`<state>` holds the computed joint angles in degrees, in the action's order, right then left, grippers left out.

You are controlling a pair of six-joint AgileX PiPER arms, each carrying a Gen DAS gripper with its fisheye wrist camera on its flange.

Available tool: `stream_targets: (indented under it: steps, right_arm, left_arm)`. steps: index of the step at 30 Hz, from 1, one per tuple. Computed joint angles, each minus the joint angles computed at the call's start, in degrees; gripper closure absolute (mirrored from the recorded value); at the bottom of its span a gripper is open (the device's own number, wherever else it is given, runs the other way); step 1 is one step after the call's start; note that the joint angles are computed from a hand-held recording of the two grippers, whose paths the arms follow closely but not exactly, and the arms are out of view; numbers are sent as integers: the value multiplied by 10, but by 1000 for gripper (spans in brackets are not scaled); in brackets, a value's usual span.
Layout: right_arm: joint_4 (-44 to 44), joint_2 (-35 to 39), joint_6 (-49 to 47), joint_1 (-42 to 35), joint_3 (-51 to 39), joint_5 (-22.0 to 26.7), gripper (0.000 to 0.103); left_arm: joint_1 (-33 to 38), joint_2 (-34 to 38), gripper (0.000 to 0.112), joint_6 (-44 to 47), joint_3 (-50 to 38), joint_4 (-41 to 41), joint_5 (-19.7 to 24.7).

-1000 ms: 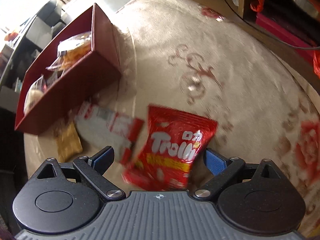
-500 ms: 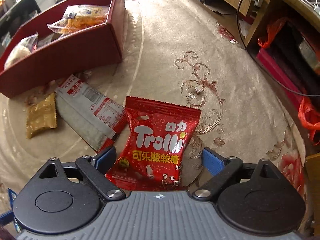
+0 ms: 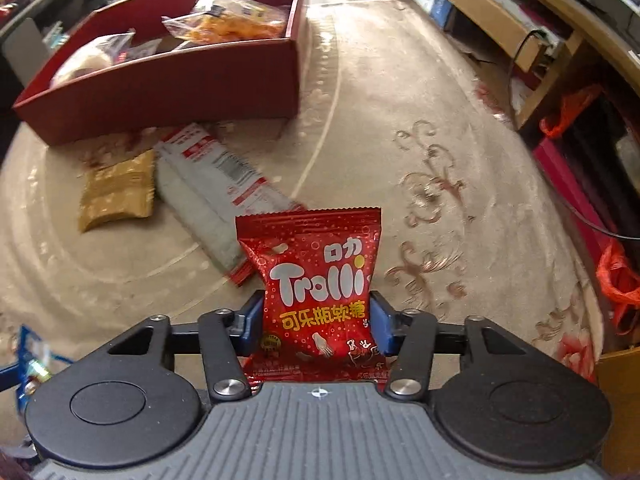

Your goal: Organize snacks

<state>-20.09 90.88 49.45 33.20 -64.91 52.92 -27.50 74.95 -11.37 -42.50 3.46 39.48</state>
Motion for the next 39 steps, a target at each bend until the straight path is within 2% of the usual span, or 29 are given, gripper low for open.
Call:
stream_targets:
  steps: [4, 16, 25, 39]
  right_arm:
    - [-22, -27, 19, 26, 15, 15, 47]
    - [-52, -120, 80, 99, 44, 37, 47]
    - [-55, -88, 71, 105, 17, 33, 47]
    - [-67, -36, 37, 77, -72, 19, 47]
  left_arm:
    - [-16, 2, 49, -32, -3, 24, 7]
    - [-15, -28, 49, -35, -20, 1, 12]
    - [-25, -1, 49, -64, -58, 26, 6]
    - [6, 61, 49, -48, -168, 43, -6]
